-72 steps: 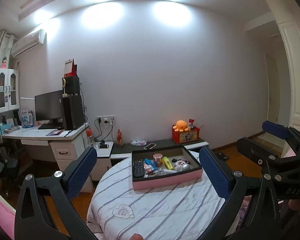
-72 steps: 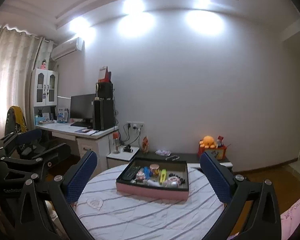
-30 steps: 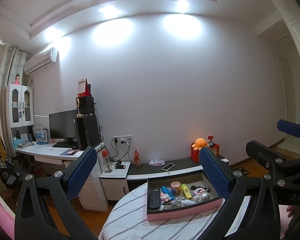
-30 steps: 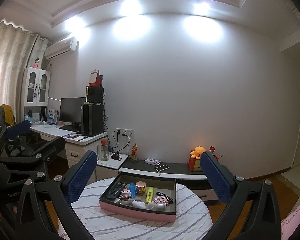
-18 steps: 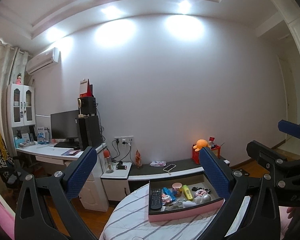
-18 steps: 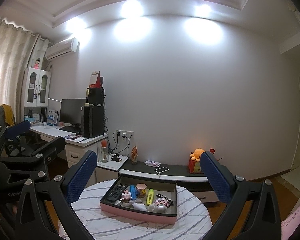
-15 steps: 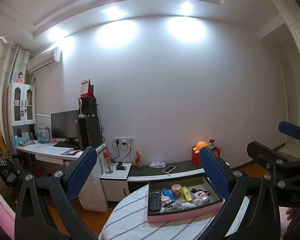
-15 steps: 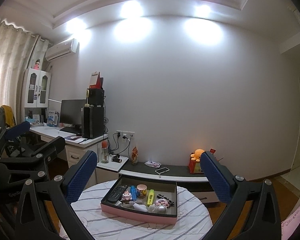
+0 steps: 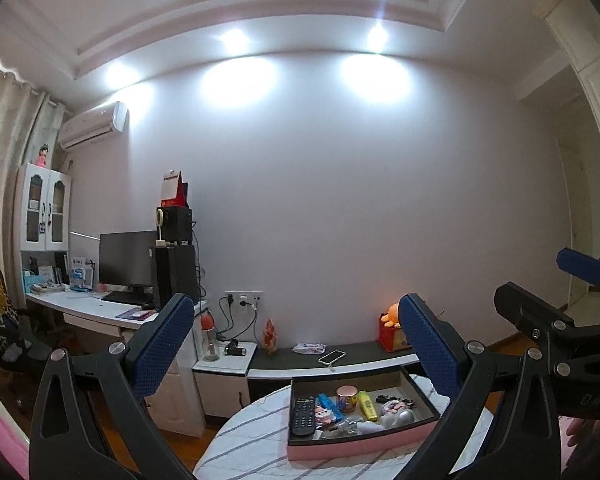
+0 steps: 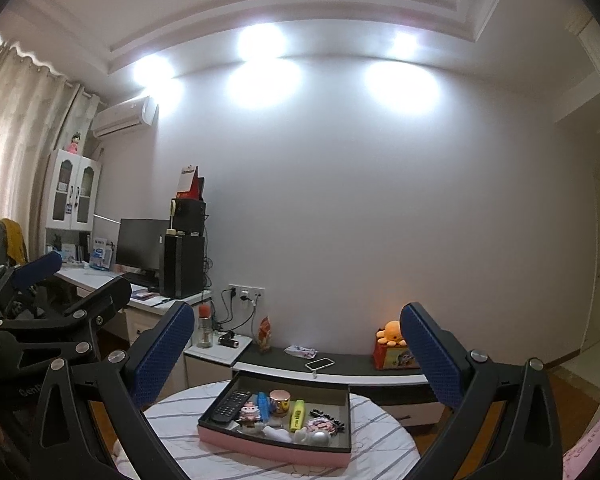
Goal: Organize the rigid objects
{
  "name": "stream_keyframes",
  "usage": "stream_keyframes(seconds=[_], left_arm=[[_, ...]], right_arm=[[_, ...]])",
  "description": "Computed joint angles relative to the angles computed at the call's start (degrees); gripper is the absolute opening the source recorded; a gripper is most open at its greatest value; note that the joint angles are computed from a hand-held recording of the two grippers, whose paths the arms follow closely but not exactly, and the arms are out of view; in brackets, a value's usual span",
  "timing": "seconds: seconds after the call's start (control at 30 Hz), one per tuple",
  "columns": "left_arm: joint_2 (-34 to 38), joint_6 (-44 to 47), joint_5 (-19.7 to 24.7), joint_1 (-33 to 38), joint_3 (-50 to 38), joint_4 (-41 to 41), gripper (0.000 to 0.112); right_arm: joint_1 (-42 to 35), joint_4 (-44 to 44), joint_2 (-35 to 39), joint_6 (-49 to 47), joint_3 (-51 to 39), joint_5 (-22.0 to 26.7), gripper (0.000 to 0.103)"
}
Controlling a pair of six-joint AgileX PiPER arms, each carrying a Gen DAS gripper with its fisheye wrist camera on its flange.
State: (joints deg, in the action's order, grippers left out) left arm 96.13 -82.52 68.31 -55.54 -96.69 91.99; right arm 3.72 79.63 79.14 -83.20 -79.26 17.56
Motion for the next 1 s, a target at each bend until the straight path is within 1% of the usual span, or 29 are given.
stream_keyframes(seconds=[0.13,0.27,0.37,0.5,0.67,0.77,1.0], left_arm=[[0.14,0.09,0.03,0.30,0.06,-0.29,0.103],[0.56,0.74,0.01,0.74,-0.37,-0.73,0.103],[0.81,1.37,0.28,0.99,-0.74,-1.50,0.103],[0.83,1.78,0.01,1.29,-0.99,-2.21,0.103],[0.74,1.79,-1.43,1.95,-0.93,-2.71,0.103],[1.29,2.38,-1.90,2.23,-1.62,-2.97,0.103],[2.34,2.86,-3.06,2.58,-2.76,-3.49,0.103]], right_arm=[[0.30,-1.16,0.37,1.26,0.00,-0.06,0.103],[0.36,-0.17,0.55,0.16,0.30,-0.18,0.103],[0.97,-2.52,0.80,2.29,0.05,-0.98,0.103],[1.15,-5.98,1.16,5.59,-0.51,-0.75,0.103],[1.55,-8.01,1.41,7.23,-0.83,-1.67,0.103],[1.88,-11.35,1.41,10.33,-0.97,-2.76,0.103],[1.43,-14.79,1.61,13.88,-1.26,-3.30,0.103]])
